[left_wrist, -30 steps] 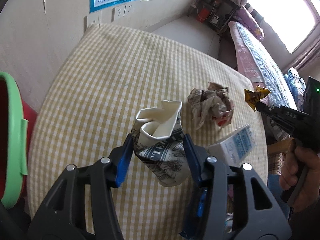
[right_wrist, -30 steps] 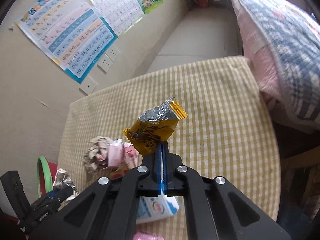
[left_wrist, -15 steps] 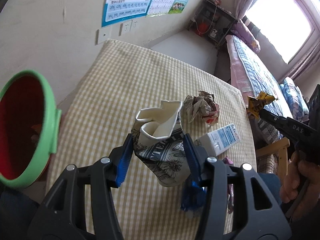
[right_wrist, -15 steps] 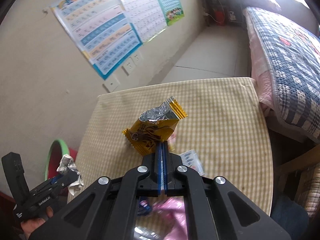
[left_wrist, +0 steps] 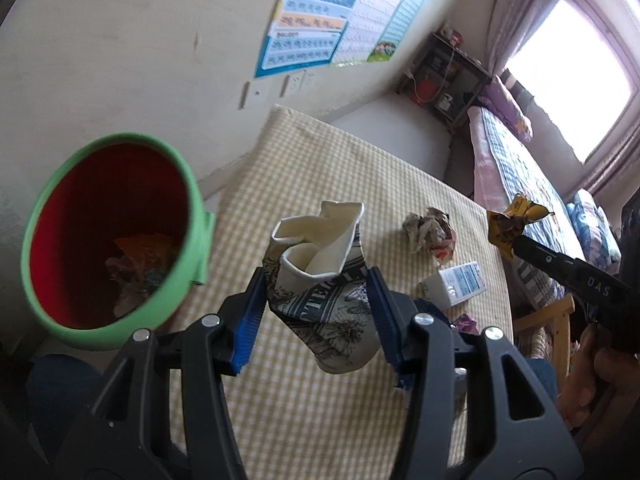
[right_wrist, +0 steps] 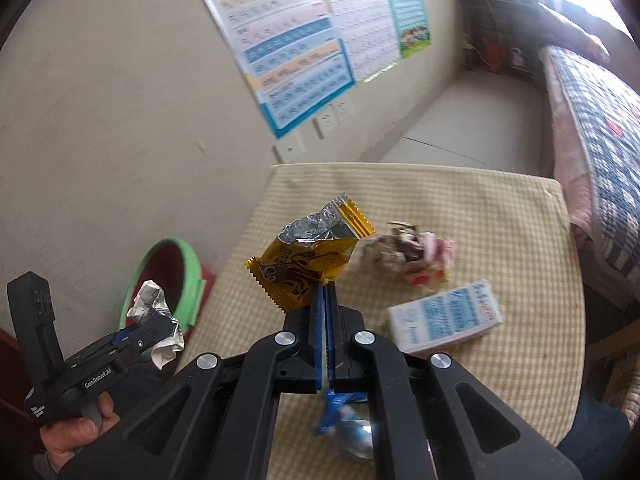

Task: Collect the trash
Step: 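Carry the white paper in the left tool while the right tool carries the yellow wrapper to the bucket, then open both tools to drop the white paper and yellow wrapper into the bucket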

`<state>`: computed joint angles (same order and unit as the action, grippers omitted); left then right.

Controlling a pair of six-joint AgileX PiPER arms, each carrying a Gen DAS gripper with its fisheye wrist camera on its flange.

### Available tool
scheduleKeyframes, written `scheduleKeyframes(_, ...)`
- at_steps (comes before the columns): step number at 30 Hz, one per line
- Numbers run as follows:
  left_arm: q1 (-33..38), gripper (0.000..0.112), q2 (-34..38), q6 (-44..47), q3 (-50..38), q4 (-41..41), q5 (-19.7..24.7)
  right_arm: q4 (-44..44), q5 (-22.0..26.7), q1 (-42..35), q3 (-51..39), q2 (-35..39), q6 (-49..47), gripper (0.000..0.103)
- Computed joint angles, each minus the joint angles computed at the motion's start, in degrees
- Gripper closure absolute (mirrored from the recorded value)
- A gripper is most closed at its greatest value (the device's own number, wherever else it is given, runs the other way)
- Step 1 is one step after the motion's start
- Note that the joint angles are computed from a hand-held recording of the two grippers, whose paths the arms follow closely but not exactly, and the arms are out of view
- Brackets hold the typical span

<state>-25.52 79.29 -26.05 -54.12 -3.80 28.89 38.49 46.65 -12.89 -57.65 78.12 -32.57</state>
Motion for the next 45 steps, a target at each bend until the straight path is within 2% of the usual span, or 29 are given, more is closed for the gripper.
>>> scheduleKeyframes(5, 4.42, 0.064, -3.60, 3.41, 2.57, -1.85, 0.50, -2.31, -2.45, 7.59, -0.84, -0.21, 4.57, 0.102)
scheduleKeyframes(11, 13.82, 0.064, -7.87, 12.34, 5.82, -7.89, 1.78, -5.97, -5.39, 17.27, -3.45, 1.91, 10.71, 0.102)
scheduleKeyframes(24, 34.09, 0.064, -10.32, 32.67, 9.03, -21.39, 5.24, -12.44, -8.98, 33.89, -13.45, 11.92, 21.33, 0.102)
scheduleKeyframes(33, 41.39, 0.064, -7.59, 42.02, 9.98, -28.45, 5.94, -15.23, -8.93, 40.20, -20.04, 19.20, 24.84, 0.102)
scheduleKeyframes(45, 45.01, 0.064, -2.84, 49.20, 9.43, -33.85, 5.37, -16.36, -7.73, 43.51, -26.90, 27.27, 26.56, 0.101)
